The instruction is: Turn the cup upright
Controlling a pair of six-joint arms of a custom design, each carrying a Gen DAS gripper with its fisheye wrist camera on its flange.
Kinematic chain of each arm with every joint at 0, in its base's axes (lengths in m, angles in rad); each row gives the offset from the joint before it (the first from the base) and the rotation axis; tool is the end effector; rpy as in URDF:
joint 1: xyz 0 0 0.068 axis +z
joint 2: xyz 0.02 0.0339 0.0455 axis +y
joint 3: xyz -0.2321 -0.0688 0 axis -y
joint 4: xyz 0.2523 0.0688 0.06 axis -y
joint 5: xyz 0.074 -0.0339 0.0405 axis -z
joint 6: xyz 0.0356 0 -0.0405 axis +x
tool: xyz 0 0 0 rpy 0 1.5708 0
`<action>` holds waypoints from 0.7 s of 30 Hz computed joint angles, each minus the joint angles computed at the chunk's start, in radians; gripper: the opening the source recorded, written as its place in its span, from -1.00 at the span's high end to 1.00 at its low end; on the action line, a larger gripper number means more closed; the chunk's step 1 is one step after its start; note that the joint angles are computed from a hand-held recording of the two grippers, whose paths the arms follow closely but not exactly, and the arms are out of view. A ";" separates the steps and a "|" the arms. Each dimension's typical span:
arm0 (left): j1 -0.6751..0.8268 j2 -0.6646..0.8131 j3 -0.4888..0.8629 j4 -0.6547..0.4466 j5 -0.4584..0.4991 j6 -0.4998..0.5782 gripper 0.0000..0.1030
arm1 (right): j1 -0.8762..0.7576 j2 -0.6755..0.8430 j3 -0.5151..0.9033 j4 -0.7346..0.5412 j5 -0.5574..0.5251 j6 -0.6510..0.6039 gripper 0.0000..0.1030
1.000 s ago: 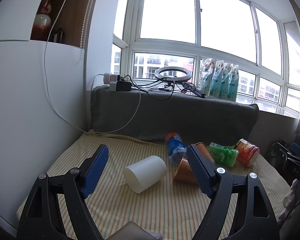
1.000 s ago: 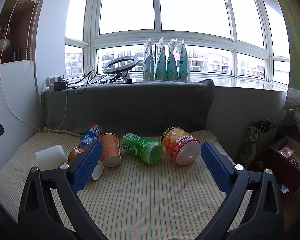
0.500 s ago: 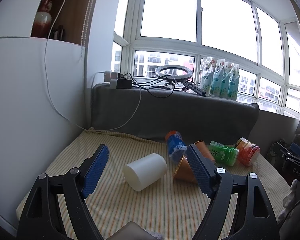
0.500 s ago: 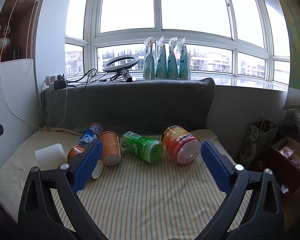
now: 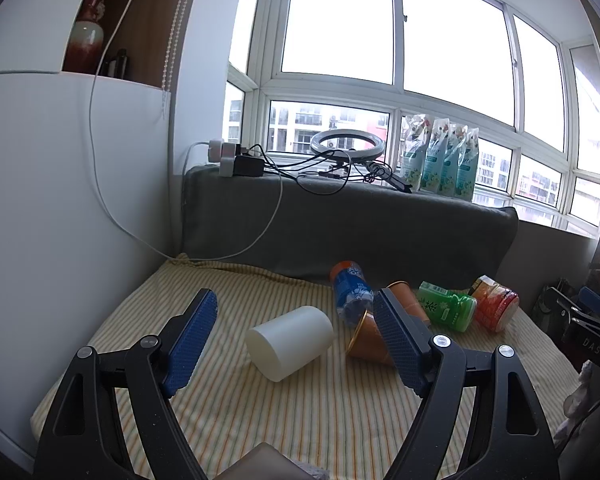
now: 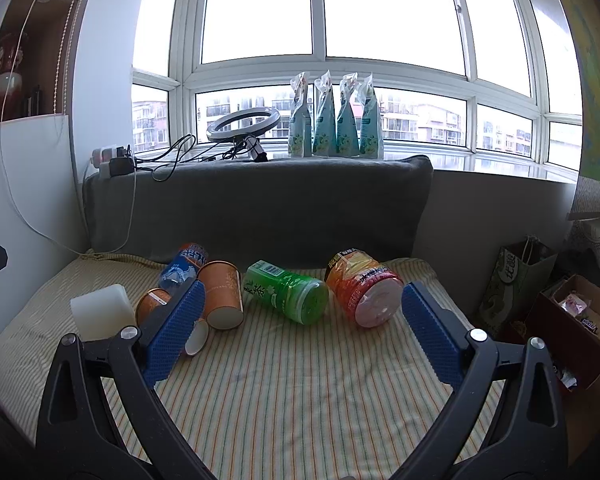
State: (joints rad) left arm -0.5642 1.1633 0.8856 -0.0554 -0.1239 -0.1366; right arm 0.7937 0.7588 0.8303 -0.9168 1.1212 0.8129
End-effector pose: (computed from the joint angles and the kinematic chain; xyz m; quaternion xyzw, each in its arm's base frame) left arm 0.2478 -0.1516 0.2794 0.1374 0.8021 -0.1514 0.5611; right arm 0.1339 0.0904 0.2841 0.1963 0.7900 -0.1289 0.5664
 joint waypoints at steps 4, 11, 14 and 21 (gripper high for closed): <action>-0.002 -0.002 -0.004 -0.001 -0.001 -0.003 -0.56 | -0.002 0.000 0.000 0.001 -0.001 -0.002 -0.95; -0.002 0.001 -0.002 -0.005 0.003 -0.006 -0.56 | -0.003 0.005 -0.009 0.015 -0.004 -0.004 -0.95; -0.003 0.002 -0.001 -0.005 0.001 -0.007 -0.56 | -0.001 0.012 -0.016 0.022 -0.008 0.001 -0.95; -0.006 0.005 -0.004 -0.003 -0.001 -0.011 -0.56 | -0.015 0.017 -0.027 0.053 -0.028 -0.027 -0.95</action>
